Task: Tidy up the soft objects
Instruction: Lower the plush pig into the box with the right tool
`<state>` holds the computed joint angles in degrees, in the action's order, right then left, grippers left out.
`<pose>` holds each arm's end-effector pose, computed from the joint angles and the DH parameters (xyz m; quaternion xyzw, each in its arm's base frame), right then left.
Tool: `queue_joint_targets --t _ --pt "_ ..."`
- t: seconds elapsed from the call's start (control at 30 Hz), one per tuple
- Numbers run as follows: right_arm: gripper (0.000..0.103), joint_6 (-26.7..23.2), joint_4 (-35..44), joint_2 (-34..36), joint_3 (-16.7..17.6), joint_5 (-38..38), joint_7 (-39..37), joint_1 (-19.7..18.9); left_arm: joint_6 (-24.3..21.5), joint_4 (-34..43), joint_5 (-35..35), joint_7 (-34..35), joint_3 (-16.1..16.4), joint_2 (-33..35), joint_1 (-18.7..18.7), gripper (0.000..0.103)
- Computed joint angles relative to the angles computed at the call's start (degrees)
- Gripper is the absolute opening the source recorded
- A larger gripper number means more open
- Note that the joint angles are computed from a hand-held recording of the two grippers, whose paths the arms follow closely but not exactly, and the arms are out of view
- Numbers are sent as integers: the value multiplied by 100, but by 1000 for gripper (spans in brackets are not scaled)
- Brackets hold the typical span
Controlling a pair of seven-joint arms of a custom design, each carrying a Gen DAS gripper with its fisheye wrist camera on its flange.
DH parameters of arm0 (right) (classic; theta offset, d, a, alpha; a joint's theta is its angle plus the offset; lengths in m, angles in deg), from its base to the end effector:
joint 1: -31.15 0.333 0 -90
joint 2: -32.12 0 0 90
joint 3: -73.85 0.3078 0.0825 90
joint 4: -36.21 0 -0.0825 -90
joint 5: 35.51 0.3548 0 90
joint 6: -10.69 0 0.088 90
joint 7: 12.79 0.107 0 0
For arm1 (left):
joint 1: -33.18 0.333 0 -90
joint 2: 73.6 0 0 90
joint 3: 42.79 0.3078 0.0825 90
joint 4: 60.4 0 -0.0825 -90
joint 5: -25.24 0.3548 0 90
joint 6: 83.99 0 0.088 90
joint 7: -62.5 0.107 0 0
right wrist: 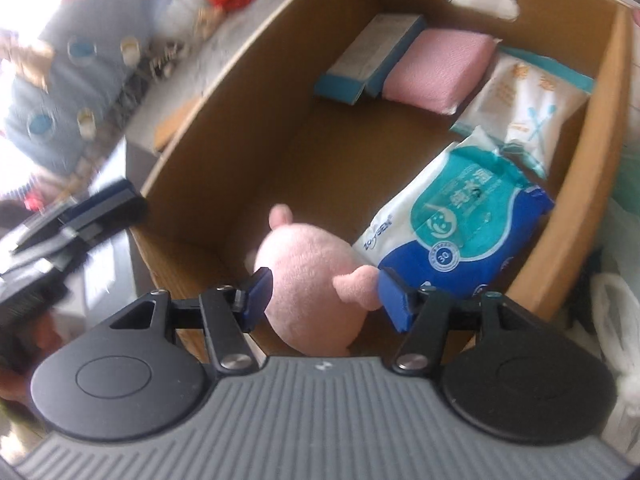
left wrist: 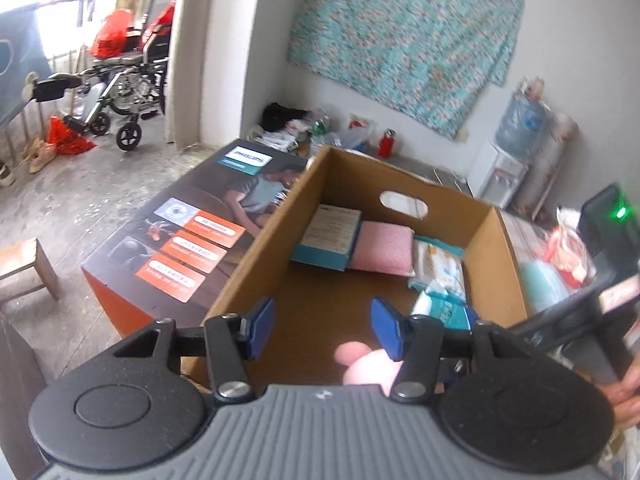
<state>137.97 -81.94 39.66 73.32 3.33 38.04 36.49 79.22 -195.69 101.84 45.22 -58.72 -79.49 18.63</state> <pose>0.5499 0.0664 0.3885 -0.7909 0.5506 0.1128 0.2421 0.3900 -0.2916 0.4112 -0.6822 0.6013 -0.3435 0.2345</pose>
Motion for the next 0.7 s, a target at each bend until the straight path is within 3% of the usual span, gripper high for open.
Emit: queue_joint_targets --t 0.13,0.3,0.47,0.7 --pt "65 -92 210 244 64 -376 69 128 13 -139 202 -361 28 -133 70 56" --pt "66 -666 560 557 115 -125 0 88 148 -251 317 -602 64 -160 164 56" --pt "67 -885 596 636 139 140 -24 58 240 -328 604 -966 73 -196 225 56" --pt "58 -200 6 214 191 617 -267 171 270 -436 904 -1396 92 -328 258 56"
